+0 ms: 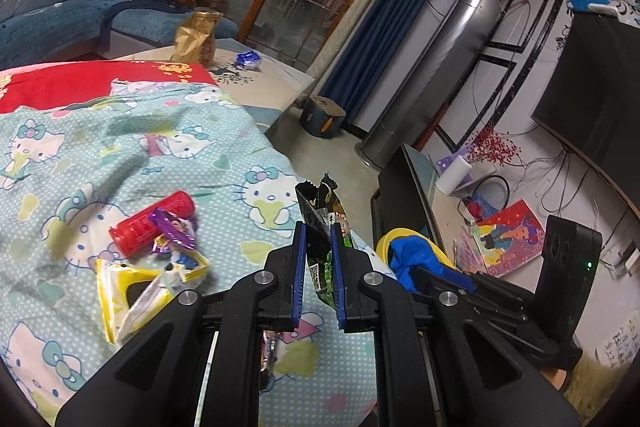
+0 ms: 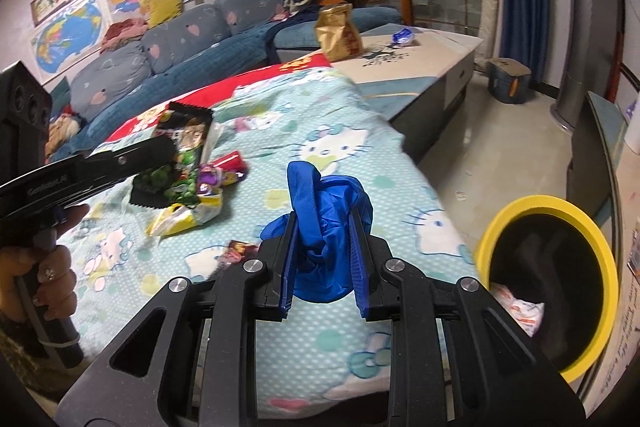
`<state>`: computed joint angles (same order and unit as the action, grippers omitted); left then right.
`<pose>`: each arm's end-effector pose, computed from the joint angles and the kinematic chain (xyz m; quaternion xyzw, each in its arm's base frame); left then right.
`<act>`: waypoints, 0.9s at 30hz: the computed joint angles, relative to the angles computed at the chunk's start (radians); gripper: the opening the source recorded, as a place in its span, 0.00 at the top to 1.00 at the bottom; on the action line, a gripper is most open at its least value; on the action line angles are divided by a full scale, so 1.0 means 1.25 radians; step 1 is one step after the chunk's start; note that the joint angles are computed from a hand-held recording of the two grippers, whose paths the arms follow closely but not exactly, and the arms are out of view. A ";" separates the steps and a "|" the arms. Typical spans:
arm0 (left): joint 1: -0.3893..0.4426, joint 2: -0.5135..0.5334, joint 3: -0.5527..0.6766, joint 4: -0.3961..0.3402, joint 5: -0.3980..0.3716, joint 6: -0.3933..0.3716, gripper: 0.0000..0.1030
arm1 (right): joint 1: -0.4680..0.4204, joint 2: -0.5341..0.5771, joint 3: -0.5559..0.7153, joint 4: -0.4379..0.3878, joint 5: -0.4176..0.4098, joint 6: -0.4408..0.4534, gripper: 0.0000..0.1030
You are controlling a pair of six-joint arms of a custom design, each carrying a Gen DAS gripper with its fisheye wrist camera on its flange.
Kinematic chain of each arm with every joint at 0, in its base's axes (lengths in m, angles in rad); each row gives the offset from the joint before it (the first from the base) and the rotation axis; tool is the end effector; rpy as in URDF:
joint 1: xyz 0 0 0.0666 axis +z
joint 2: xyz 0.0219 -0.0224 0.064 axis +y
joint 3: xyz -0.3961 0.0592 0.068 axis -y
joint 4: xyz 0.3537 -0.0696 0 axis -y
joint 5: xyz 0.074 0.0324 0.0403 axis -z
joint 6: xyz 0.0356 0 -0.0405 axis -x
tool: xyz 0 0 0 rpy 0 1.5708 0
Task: Collect trash
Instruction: 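Carry the green packet and blue glove over the trash bin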
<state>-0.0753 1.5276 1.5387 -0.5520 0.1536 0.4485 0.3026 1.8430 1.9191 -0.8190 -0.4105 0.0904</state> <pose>0.5180 -0.0449 0.4768 -0.1239 0.8597 -0.1916 0.4570 0.5925 0.1994 0.4484 -0.2554 0.8631 0.2273 0.3718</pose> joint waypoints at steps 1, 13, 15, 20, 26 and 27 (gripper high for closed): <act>-0.003 0.002 0.002 -0.001 0.000 -0.001 0.89 | -0.004 0.000 0.000 0.000 0.002 -0.001 0.83; -0.048 0.032 0.044 -0.020 0.001 -0.028 0.89 | -0.056 0.001 -0.006 0.024 0.035 -0.030 0.83; -0.055 0.038 0.052 -0.023 0.001 -0.031 0.89 | -0.064 0.004 -0.002 0.029 0.041 -0.034 0.83; -0.072 0.058 0.077 -0.037 0.002 -0.042 0.89 | -0.083 0.016 0.012 0.034 0.050 -0.050 0.83; -0.095 0.086 0.111 -0.054 0.006 -0.058 0.89 | -0.102 0.029 0.024 0.040 0.071 -0.069 0.83; -0.099 0.091 0.118 -0.057 0.007 -0.061 0.89 | -0.107 0.032 0.027 0.042 0.077 -0.072 0.83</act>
